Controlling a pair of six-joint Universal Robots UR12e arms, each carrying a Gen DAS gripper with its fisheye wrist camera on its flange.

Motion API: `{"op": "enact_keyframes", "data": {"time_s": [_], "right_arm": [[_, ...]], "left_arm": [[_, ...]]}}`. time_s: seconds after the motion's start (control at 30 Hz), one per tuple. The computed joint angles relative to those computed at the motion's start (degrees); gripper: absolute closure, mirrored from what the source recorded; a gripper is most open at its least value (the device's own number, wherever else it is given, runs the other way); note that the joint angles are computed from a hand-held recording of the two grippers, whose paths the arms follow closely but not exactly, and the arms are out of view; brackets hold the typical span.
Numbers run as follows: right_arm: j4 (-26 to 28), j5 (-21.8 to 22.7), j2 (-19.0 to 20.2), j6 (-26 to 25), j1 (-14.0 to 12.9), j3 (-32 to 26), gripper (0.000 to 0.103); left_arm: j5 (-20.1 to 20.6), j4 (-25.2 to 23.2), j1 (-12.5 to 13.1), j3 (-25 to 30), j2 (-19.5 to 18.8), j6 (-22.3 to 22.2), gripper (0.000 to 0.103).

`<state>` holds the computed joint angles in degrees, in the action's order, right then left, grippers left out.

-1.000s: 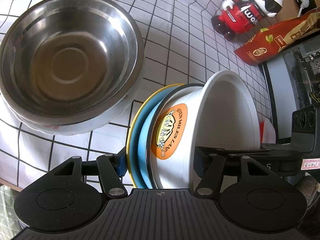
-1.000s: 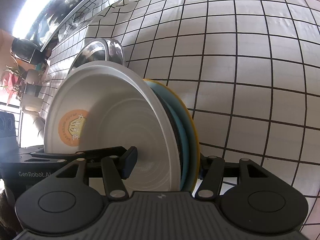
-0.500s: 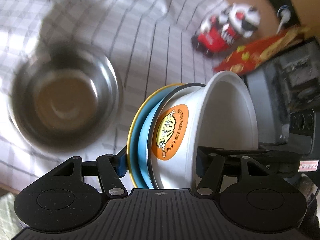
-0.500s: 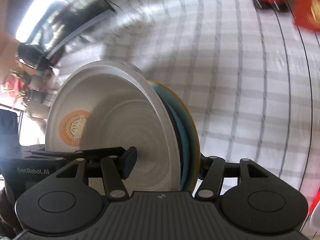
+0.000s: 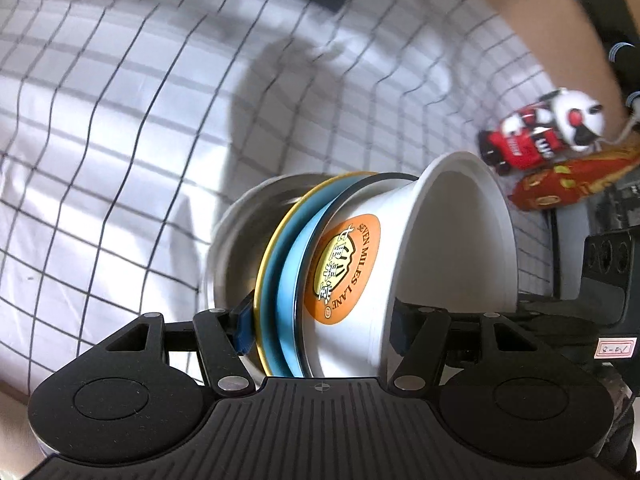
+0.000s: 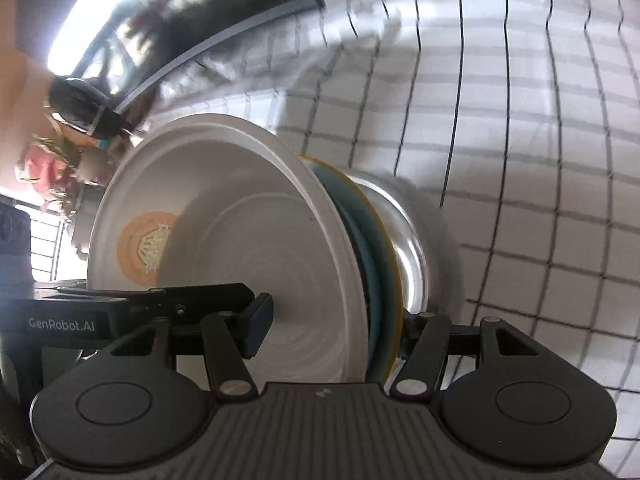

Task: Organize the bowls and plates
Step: 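Lift the bowl stack with the right tool and lower it into the steel bowl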

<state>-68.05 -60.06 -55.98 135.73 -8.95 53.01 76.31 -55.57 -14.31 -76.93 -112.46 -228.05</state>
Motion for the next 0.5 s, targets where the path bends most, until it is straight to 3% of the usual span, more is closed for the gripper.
{"op": "enact_keyframes", "data": {"time_s": [0.2,0.37,0.5], "right_arm": [[-2.36,-3.52,-0.45,4.86,1.14,2.26,0.042],[-1.83,-4.14,0.38,8.22,1.43,0.96,0.041],[-0.65,-6.30,0.87,11.18,1.81,-0.51,0.042]], "left_arm": [[-4.08,3.54,1.38,-3.10,-0.11,0.77,0.038],[-4.84,4.24,1.87,-3.00,-0.54,3.30,0.038],[-7.76,5.05,2.76,-3.71,-0.56,4.06,0.041]]}}
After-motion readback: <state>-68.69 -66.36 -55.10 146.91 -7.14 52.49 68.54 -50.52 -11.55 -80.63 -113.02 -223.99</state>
